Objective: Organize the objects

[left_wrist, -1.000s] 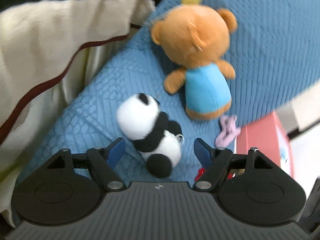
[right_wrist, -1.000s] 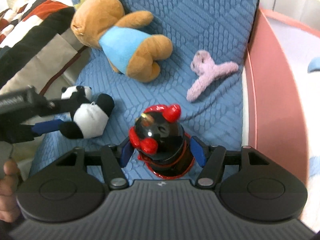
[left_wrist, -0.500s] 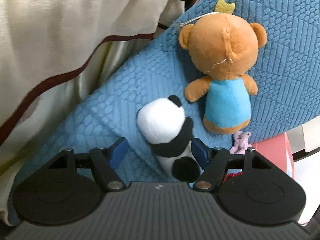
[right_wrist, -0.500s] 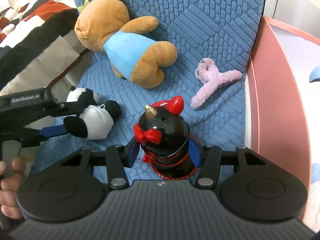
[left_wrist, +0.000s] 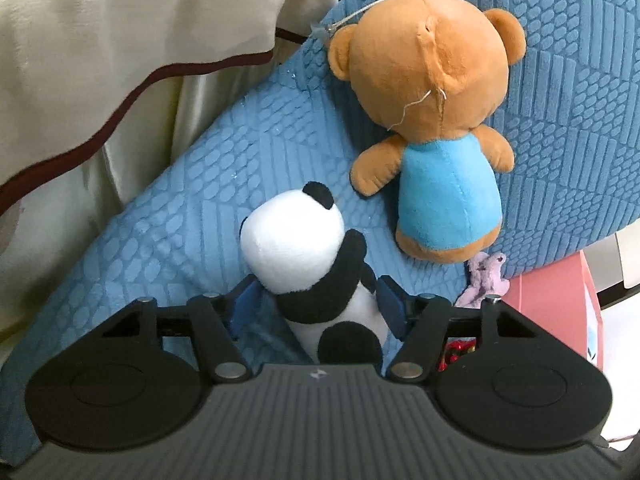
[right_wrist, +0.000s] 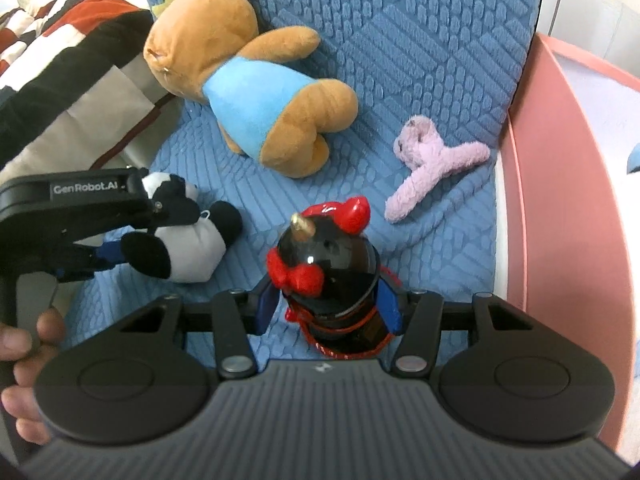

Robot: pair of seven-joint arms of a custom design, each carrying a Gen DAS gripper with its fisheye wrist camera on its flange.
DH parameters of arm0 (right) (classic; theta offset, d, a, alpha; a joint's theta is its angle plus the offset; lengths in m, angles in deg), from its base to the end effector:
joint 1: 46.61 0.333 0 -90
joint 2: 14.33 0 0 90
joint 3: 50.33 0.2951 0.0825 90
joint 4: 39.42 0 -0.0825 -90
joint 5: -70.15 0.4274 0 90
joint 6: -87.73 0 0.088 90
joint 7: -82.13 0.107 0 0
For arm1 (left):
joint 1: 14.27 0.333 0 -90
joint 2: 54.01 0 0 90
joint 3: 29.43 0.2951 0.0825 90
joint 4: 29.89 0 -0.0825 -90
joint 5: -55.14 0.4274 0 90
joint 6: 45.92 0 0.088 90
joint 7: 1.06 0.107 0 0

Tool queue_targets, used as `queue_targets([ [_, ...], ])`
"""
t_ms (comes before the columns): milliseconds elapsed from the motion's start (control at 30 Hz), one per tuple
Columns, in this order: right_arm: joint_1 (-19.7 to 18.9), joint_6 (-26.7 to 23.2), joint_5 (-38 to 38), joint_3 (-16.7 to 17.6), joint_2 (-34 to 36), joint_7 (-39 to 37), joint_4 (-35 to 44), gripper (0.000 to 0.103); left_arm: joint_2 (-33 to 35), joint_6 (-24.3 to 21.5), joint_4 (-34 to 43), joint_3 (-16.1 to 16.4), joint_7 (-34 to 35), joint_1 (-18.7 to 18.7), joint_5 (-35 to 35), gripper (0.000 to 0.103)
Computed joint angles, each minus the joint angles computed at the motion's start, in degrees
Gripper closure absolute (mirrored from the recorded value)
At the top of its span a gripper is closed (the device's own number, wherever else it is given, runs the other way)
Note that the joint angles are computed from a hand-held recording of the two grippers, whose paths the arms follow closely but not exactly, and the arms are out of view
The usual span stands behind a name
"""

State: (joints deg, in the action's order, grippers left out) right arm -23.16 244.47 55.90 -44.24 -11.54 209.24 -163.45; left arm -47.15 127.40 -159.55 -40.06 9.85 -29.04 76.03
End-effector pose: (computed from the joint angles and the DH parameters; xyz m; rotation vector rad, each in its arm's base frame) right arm 0.5325 0.3123 0.3841 -1.9320 1.8032 -0.3419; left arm 0.5328 -0.2818 0.3282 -2.5865 1.3685 -0.9855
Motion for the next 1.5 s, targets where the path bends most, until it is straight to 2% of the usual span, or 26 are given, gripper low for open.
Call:
queue_targets([
  [233, 0.1, 0.7, -2.0, -0.3, 0.6, 1.7, 0.2, 0.046, -0.5, -1.1, 0.9, 1.5, -3.3, -1.1, 7.3, 0.049],
  [433, 0.4, 1.2, -3.8, -0.3, 0.1, 1.9, -0.2, 0.046, -1.9, -0.1, 0.4, 1.3, -4.2, -0.7, 11.2, 0.051],
  [567, 0.2, 2.1, -4.1, 0.0, -1.1, 1.4, -1.2, 0.047, -2.8, 0.9, -1.0, -0.5, 0.3, 0.6, 6.4, 0.051],
  [667, -0.2, 3.6, -6.3, 0.1, -2.4, 3.6, -2.8, 0.047, -3.6, 1.6, -2.2, -1.9, 5.3, 1.0, 1.1, 0.051],
  [733, -0.6, 5.1, -6.3, 0.5, -3.6, 4.6, -4.6, 0.047, -4.3, 1.6, -2.7, -2.1, 6.9, 0.8, 0.1, 0.051],
  [867, -1.1, 5.3, -1.1, 1.6, -6.4, 2.4, -7.3, 0.047, -6.5, 1.0, -3.9, -2.1, 5.9, 0.3, 2.9, 0.051],
  [1000, -2.7, 5.1, -2.6, 3.4, -10.4, 3.2, -9.6, 0.047, -9.0, -1.1, -5.1, -2.9, 3.1, 0.4, 6.8, 0.052],
  [1233, -2.9, 5.4, 5.6, 4.3, -16.0, -2.2, -13.2, 0.047, -13.2, 0.0, -8.9, -4.7, 2.7, 0.4, 3.9, 0.052],
  [1500, -3.4, 3.3, 12.4, 5.3, -20.6, -7.0, -16.1, 0.047, -14.4, 0.5, -10.2, -4.8, 7.2, -3.0, -4.7, 0.053],
])
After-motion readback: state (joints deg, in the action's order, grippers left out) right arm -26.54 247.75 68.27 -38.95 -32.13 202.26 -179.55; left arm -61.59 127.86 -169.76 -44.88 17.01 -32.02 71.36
